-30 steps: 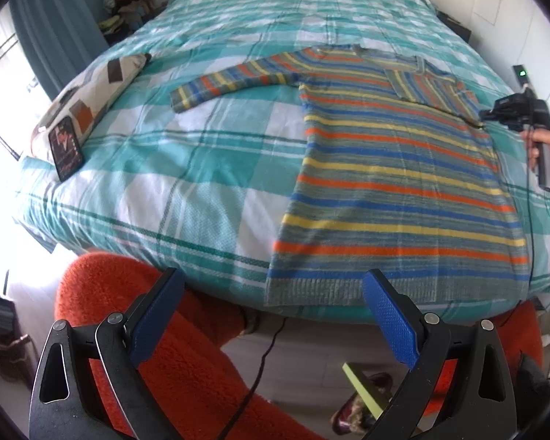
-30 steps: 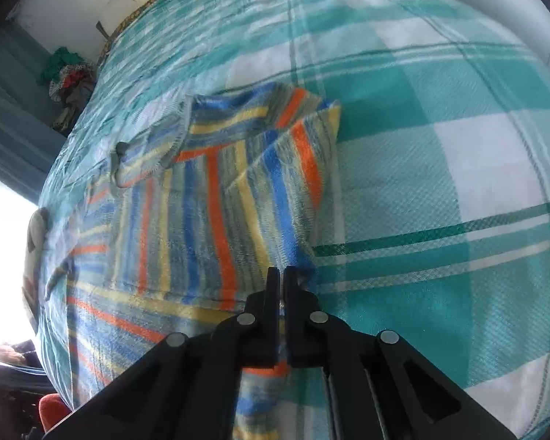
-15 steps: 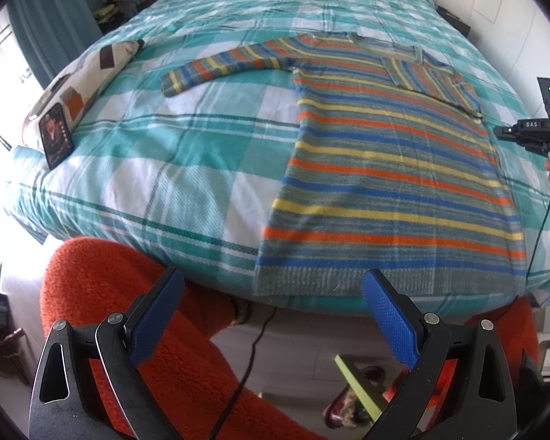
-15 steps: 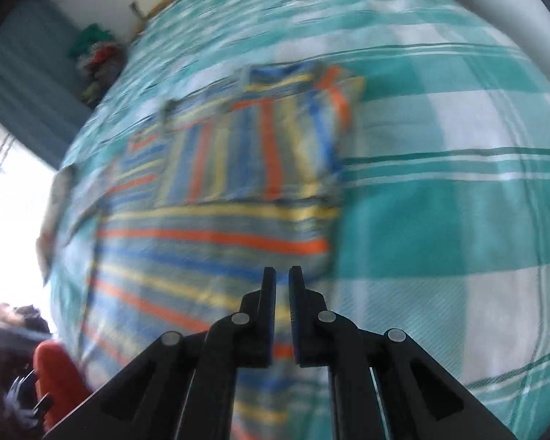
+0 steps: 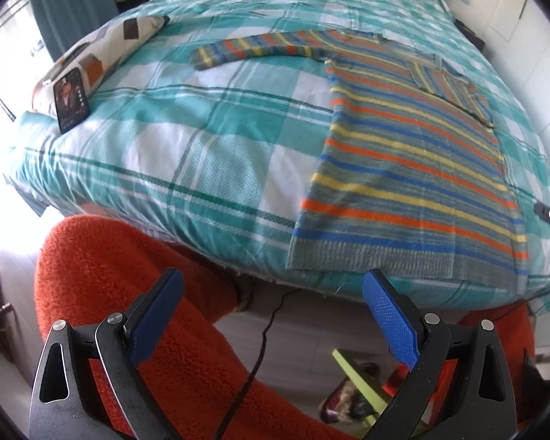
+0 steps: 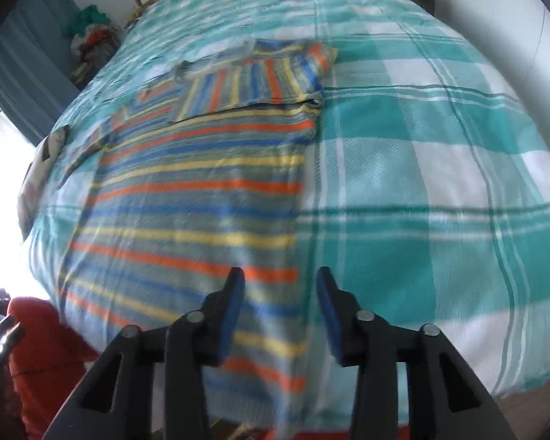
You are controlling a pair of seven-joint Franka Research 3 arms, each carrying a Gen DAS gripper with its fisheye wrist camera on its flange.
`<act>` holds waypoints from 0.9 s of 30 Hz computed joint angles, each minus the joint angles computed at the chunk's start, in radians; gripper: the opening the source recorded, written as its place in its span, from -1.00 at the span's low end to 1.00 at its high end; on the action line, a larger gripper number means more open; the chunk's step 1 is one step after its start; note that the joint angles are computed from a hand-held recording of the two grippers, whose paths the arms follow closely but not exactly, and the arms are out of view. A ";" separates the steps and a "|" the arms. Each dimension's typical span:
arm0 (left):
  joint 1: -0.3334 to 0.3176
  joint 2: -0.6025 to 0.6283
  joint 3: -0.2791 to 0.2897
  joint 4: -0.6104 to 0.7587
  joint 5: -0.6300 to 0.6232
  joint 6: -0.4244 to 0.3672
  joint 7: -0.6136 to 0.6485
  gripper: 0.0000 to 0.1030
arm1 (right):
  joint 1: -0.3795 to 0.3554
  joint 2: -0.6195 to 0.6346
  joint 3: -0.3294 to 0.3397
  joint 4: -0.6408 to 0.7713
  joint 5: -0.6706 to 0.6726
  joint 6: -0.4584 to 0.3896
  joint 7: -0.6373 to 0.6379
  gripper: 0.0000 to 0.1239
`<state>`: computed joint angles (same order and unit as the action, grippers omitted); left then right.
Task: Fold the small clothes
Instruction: 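Fold the held sleeve across the sweater chest with the right tool, then open it, then grasp the other sleeve cuff with the left tool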
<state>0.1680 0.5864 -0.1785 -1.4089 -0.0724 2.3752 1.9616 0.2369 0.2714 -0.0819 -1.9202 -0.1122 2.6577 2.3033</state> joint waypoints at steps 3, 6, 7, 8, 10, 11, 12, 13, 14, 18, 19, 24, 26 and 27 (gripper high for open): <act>0.011 -0.025 -0.017 -0.038 -0.019 0.036 0.036 0.92 | 0.073 -0.013 -0.017 0.019 -0.114 -0.051 0.120 -0.29; 0.017 -0.041 -0.031 -0.061 -0.039 0.058 0.076 0.92 | 0.125 -0.023 -0.017 0.052 -0.221 -0.096 0.256 -0.05; 0.018 -0.043 -0.035 -0.063 -0.045 0.060 0.088 0.92 | 0.146 -0.025 -0.018 0.075 -0.276 -0.127 0.305 0.01; 0.019 -0.047 -0.039 -0.067 -0.053 0.064 0.102 0.92 | 0.160 -0.021 -0.014 0.100 -0.322 -0.157 0.341 0.12; 0.023 -0.056 -0.049 -0.078 -0.073 0.077 0.132 0.92 | 0.193 -0.016 -0.007 0.159 -0.428 -0.240 0.394 0.22; 0.026 -0.062 -0.055 -0.087 -0.084 0.084 0.149 0.92 | 0.202 -0.016 0.000 0.179 -0.468 -0.273 0.406 0.23; 0.030 -0.070 -0.060 -0.097 -0.098 0.091 0.166 0.92 | 0.213 -0.014 0.006 0.205 -0.513 -0.318 0.415 0.24; 0.033 -0.078 -0.066 -0.107 -0.111 0.096 0.183 0.92 | 0.224 -0.008 0.014 0.233 -0.551 -0.369 0.419 0.26; 0.035 -0.084 -0.069 -0.114 -0.124 0.100 0.196 0.92 | 0.239 -0.001 0.020 0.263 -0.593 -0.429 0.425 0.29; 0.040 -0.106 -0.077 -0.136 -0.172 0.103 0.243 0.92 | 0.258 -0.004 0.046 0.302 -0.673 -0.533 0.449 0.30; 0.040 -0.111 -0.079 -0.140 -0.183 0.105 0.255 0.92 | 0.260 -0.009 0.052 0.302 -0.683 -0.546 0.458 0.29; 0.042 -0.138 -0.087 -0.166 -0.239 0.112 0.312 0.92 | 0.268 -0.030 0.076 0.296 -0.720 -0.618 0.486 0.29; 0.033 -0.143 -0.082 -0.170 -0.243 0.113 0.327 0.92 | 0.267 -0.040 0.084 0.286 -0.724 -0.634 0.499 0.29; 0.027 -0.144 -0.079 -0.171 -0.240 0.113 0.330 0.92 | 0.264 -0.043 0.087 0.283 -0.726 -0.639 0.505 0.30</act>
<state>0.1954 0.4427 -0.2572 -1.5797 -0.3124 2.4878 2.2921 0.5013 0.2283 0.0055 -1.6369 -0.8377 2.0190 2.8079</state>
